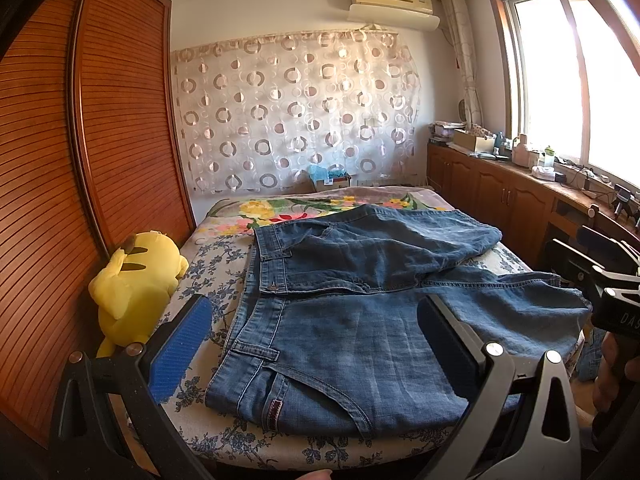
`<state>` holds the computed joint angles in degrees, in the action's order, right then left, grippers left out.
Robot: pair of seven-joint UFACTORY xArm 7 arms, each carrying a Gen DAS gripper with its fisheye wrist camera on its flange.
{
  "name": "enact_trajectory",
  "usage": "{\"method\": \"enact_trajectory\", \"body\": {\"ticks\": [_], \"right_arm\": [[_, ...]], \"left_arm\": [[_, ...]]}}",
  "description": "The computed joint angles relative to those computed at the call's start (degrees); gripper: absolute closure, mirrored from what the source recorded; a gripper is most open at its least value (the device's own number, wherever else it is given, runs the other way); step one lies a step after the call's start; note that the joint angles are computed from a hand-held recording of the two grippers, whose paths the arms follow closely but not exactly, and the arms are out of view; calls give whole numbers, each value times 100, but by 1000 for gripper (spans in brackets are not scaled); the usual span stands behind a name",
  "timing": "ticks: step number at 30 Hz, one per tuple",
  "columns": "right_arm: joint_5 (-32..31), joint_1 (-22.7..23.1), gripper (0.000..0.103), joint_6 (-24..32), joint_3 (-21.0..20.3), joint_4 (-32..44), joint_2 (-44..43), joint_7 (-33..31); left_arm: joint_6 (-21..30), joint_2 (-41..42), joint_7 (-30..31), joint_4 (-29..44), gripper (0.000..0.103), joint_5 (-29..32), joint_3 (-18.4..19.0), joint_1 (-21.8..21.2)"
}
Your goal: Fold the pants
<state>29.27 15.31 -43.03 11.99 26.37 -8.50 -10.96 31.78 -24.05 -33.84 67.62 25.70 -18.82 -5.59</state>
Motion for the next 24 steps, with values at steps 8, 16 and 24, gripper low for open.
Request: {"method": "enact_trajectory", "body": {"ticks": [8,16,24], "right_arm": [[35,11,0,-7,11,-2,0,-26],[35,15,0,-2,8,-1,-3,-26],[52,21,0,-6,17,-4,-2,-32]], "left_arm": [[11,-10,12,9,0,-8,12,-12],[-14,-14,-24,-16,0,19,-9,9],[173,-57,153,139,0,-113,87,-72]]}}
